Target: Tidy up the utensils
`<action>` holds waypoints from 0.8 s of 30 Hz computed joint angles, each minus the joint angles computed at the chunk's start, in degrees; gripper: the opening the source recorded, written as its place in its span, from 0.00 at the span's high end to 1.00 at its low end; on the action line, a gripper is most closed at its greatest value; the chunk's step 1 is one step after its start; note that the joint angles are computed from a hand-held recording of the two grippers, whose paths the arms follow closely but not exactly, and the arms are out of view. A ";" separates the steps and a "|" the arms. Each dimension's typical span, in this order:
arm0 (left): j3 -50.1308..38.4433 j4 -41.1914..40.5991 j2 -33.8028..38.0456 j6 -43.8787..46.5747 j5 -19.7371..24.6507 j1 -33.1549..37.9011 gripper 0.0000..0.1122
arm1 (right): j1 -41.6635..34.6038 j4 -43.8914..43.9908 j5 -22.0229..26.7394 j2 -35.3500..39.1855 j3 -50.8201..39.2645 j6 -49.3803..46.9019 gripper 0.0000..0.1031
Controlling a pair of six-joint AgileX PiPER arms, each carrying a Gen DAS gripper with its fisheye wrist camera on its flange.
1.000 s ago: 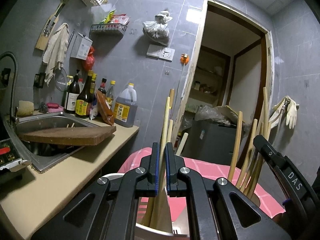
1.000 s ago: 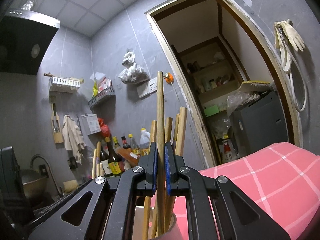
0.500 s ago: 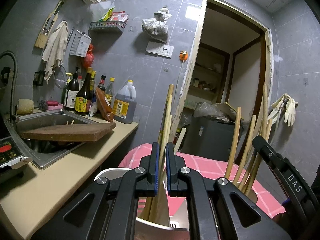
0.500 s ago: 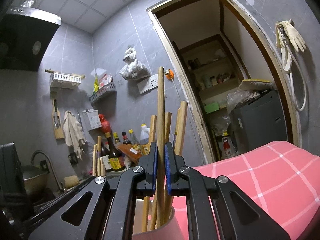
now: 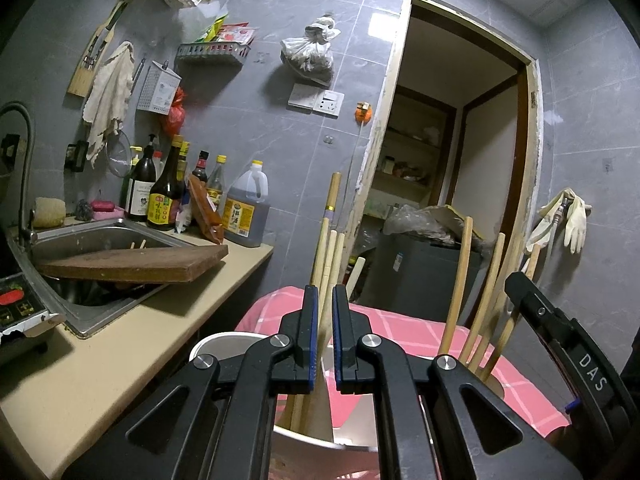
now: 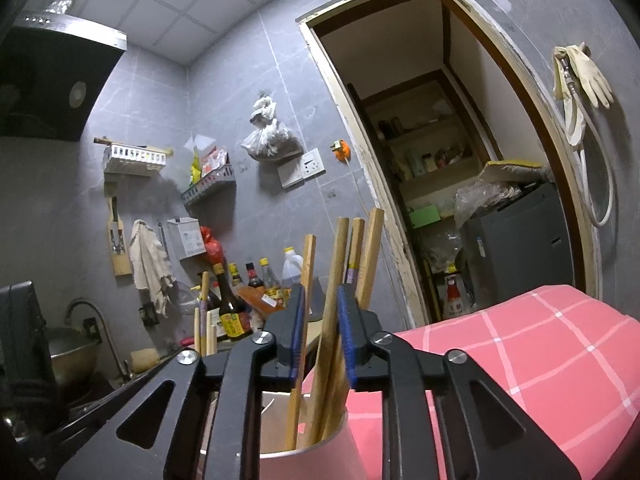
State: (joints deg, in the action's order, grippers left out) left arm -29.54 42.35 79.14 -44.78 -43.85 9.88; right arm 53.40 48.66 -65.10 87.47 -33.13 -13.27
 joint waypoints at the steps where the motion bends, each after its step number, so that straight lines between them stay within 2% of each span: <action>1: -0.04 0.05 -0.05 -0.06 -0.02 -0.02 0.96 | 0.40 0.08 -0.37 -0.07 0.21 -0.25 0.78; 3: 0.32 -0.01 -0.58 0.03 -0.01 -0.08 0.95 | 1.12 0.40 -1.19 -0.37 0.72 -0.97 0.76; 9: 1.11 0.85 -2.24 -0.90 0.46 0.17 0.85 | 2.25 1.45 -1.86 -2.95 2.65 -2.02 0.72; 11: 1.49 1.94 -3.27 -1.75 0.84 0.53 0.83 | 2.48 2.11 -1.49 -4.38 3.59 -2.25 0.67; 15: 2.51 3.63 -5.77 -3.00 1.97 0.96 0.74 | 2.74 3.94 0.14 -7.18 4.56 -4.18 0.63; 20: 4.42 6.47 -10.57 -5.16 4.82 1.42 0.69 | 4.49 8.03 1.93 -11.53 6.21 -8.93 0.55; 22: 4.82 7.86 -12.23 -6.42 6.54 1.28 0.63 | 5.43 10.18 2.99 -13.40 6.71 -11.63 0.54; 24: 5.38 9.31 -14.17 -7.72 8.21 0.95 0.60 | 6.47 12.20 3.87 -15.36 7.31 -14.13 0.51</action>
